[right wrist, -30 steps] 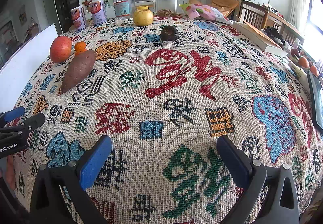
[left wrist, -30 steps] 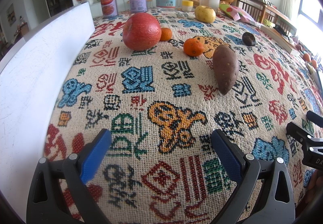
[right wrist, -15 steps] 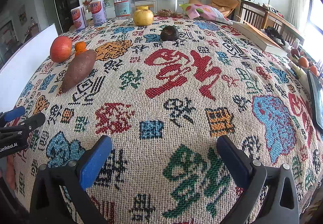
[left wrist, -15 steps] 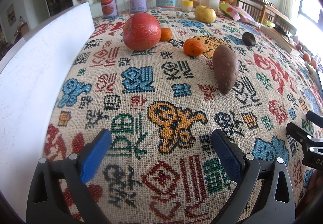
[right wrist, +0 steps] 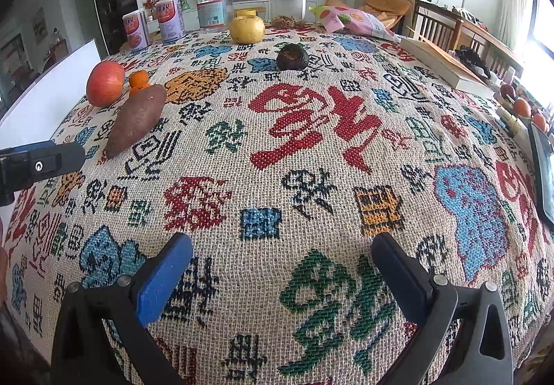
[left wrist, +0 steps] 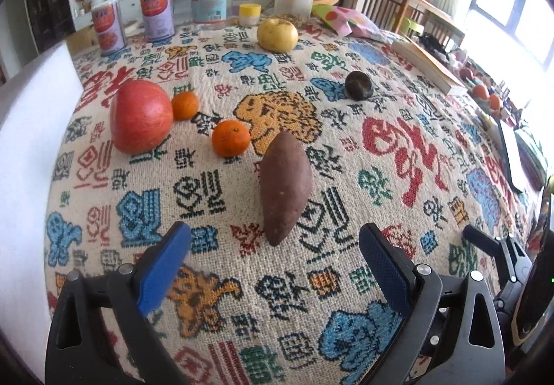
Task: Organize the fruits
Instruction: 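Reach the left tool to the remaining sweet potato and close on it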
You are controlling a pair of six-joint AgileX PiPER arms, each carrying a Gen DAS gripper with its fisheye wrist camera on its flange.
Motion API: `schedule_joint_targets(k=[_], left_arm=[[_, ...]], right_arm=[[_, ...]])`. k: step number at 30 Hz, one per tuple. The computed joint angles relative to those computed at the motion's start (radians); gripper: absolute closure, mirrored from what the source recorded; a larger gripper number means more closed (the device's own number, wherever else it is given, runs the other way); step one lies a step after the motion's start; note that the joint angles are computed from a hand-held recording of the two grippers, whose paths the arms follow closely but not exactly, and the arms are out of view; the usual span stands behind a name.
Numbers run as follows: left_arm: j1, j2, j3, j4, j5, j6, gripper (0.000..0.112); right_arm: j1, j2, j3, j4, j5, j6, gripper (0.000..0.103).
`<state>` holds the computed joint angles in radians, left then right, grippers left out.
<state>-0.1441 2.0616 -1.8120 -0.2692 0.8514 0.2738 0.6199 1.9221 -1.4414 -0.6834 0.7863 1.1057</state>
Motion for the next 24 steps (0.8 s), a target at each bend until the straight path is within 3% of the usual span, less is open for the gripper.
schedule_joint_targets(k=[2,4,7,14,19,20,22,24], left_arm=[[-0.031,0.107,-0.15,0.072,0.057,-0.089,0.02],[-0.047,0.191,-0.268,0.114,0.122,-0.134,0.064],[-0.058,0.164,-0.22,0.152,0.074,-0.143,0.073],[0.088,-0.085,0.157,0.024,-0.03,-0.006,0.073],[0.141,-0.123,0.287,0.06,-0.131,0.003,0.071],[0.145,-0.132,0.319,0.041,-0.183,0.018,0.068],[0.126,-0.142,0.367,0.121,-0.277,-0.061,0.031],[0.111,-0.121,0.372,0.19,-0.315,-0.168,0.02]], right_arm=[[0.0,0.0,0.0,0.0,0.0,0.0,0.0],[-0.001,0.0,0.0,0.0,-0.001,-0.001,0.0],[-0.001,0.0,0.001,0.0,-0.001,-0.001,0.0],[0.0,0.0,0.0,0.0,-0.001,-0.001,0.0],[-0.002,-0.001,0.002,0.0,-0.002,-0.001,0.0],[-0.002,-0.002,0.003,0.0,-0.003,-0.001,0.0],[-0.002,-0.003,0.005,-0.001,-0.003,0.0,0.0],[-0.001,-0.004,0.006,-0.003,-0.004,0.002,0.0]])
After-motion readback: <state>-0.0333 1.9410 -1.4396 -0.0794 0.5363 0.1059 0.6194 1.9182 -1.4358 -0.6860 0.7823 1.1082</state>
